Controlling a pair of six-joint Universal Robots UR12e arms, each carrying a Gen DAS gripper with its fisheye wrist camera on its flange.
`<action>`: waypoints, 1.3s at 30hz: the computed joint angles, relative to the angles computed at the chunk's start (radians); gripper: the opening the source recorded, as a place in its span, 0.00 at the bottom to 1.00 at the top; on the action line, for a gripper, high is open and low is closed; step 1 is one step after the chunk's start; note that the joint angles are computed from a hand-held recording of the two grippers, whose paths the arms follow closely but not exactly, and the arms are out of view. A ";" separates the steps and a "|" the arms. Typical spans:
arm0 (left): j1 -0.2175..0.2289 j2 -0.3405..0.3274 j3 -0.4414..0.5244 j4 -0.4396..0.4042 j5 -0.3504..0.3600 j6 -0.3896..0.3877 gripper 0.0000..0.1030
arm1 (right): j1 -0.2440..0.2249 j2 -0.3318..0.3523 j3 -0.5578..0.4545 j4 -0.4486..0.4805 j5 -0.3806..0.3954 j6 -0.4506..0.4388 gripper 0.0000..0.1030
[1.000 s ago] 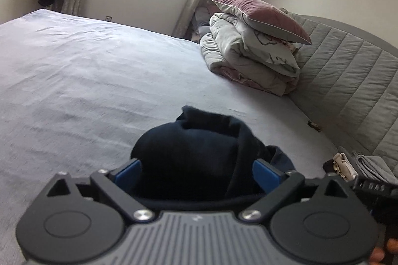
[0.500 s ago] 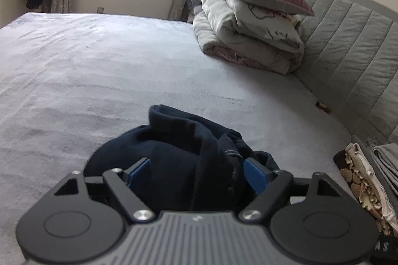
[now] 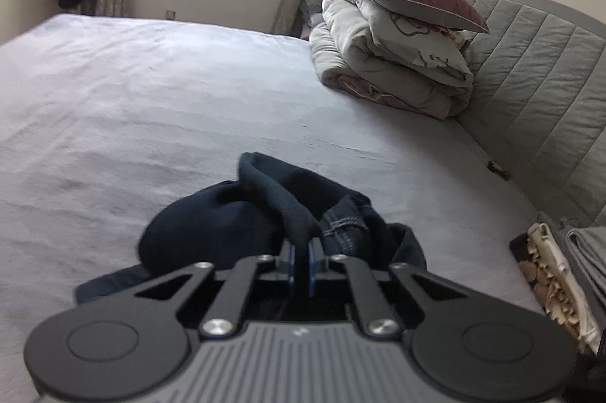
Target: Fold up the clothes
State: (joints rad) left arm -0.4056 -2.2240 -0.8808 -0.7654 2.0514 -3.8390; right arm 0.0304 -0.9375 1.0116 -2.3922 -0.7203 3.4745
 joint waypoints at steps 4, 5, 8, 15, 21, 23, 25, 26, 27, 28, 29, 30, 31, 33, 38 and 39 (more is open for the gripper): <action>-0.014 0.049 -0.099 0.083 0.004 0.015 0.06 | -0.005 -0.006 0.009 -0.030 0.008 0.008 0.48; -0.018 0.057 -0.119 0.103 0.007 0.022 0.06 | -0.006 -0.006 0.011 -0.039 0.010 0.009 0.48; -0.032 0.083 -0.178 0.152 0.016 0.037 0.06 | -0.009 -0.007 0.014 -0.061 0.012 0.021 0.48; -0.058 0.114 -0.270 0.230 0.048 0.060 0.06 | -0.009 -0.006 0.010 -0.039 0.013 0.004 0.48; -0.078 0.133 -0.338 0.284 0.077 0.082 0.06 | 0.000 -0.004 0.001 0.002 0.018 -0.052 0.48; -0.082 0.140 -0.358 0.296 0.078 0.087 0.06 | 0.005 -0.005 0.001 0.011 0.017 -0.077 0.48; -0.084 0.146 -0.373 0.304 0.076 0.087 0.06 | 0.011 -0.006 0.001 0.030 0.009 -0.107 0.48; -0.084 0.149 -0.382 0.311 0.073 0.085 0.06 | 0.014 -0.006 0.001 0.041 0.004 -0.123 0.48; -0.084 0.153 -0.392 0.318 0.070 0.081 0.06 | 0.017 -0.007 0.001 0.053 -0.001 -0.137 0.48; -0.083 0.158 -0.404 0.327 0.065 0.069 0.06 | 0.019 -0.008 0.002 0.065 -0.005 -0.150 0.48; -0.082 0.162 -0.414 0.335 0.060 0.053 0.06 | 0.021 -0.009 0.002 0.079 -0.009 -0.162 0.48; -0.081 0.167 -0.424 0.343 0.055 0.038 0.06 | 0.022 -0.010 0.003 0.086 -0.012 -0.171 0.48; -0.081 0.171 -0.432 0.348 0.051 0.026 0.06 | 0.022 -0.011 0.004 0.089 -0.011 -0.182 0.48; -0.082 0.174 -0.440 0.353 0.051 0.020 0.06 | 0.021 -0.014 0.010 0.087 -0.004 -0.215 0.41; -0.083 0.185 -0.465 0.366 0.049 0.042 0.06 | 0.018 -0.031 0.048 0.051 0.024 -0.274 0.07; -0.082 0.190 -0.476 0.379 0.045 0.042 0.06 | 0.016 -0.036 0.062 0.047 0.033 -0.280 0.07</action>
State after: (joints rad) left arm -0.4873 -2.0338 -1.3563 -0.3867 2.0965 -3.7970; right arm 0.0467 -0.9736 1.0733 -2.3449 -0.6870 3.1942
